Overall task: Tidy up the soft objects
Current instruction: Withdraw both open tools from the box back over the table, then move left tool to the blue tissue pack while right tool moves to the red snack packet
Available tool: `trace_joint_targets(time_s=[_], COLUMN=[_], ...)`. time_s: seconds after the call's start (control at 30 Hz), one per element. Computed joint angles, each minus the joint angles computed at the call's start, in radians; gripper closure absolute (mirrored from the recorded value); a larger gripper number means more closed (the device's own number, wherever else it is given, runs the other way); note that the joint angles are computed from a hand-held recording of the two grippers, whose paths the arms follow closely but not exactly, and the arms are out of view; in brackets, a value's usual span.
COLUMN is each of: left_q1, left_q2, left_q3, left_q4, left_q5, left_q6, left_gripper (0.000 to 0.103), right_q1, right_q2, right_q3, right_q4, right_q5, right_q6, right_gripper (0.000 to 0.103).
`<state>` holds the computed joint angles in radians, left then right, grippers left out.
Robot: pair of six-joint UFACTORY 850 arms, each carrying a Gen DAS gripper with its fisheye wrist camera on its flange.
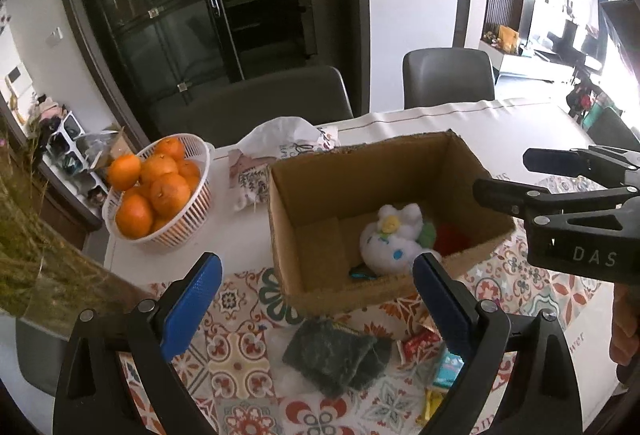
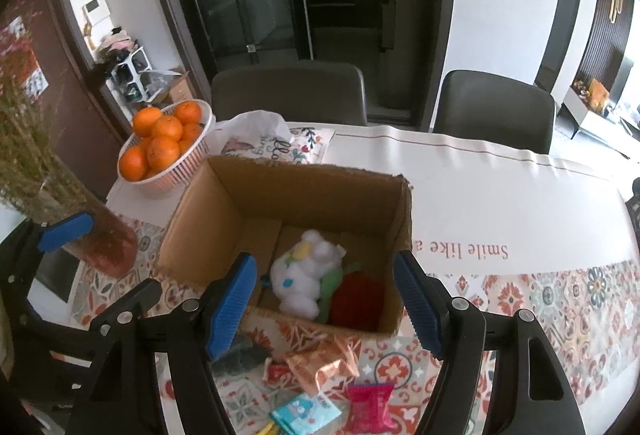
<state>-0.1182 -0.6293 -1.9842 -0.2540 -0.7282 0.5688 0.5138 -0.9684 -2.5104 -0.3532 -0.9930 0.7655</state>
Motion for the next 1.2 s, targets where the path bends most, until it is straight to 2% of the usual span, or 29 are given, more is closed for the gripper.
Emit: trace_joint_targets(time_s=[0.23, 0.6, 0.9, 1.2], left_q1=[0.001, -0.035, -0.066, -0.092], left_q2=[0.081, 0.162, 0.196, 0.201], left_q3=[0.119, 0.272, 0.370, 0.442], left_q4=[-0.030, -0.045, -0.049, -0.034], left_q5=[0.002, -0.017, -0.025, -0.043], left_q6=[0.038, 0.117, 0.209, 0.260], left_gripper=[0.005, 0.005, 0.005, 0.006], right_q1=[0.025, 0.037, 0.031, 0.027], right_q2=[0.142, 0.307, 0.380, 0.408], right_q3=[0.244, 0.547, 0.715, 0.832], right_q4=[-0.040, -0.039, 0.005, 0.082], right_q5=[0.074, 0.139, 0.175, 0.215], right_q6=[0.075, 0.148, 0.159, 0.118], right_gripper=[0.031, 0.031, 0.031, 0.031])
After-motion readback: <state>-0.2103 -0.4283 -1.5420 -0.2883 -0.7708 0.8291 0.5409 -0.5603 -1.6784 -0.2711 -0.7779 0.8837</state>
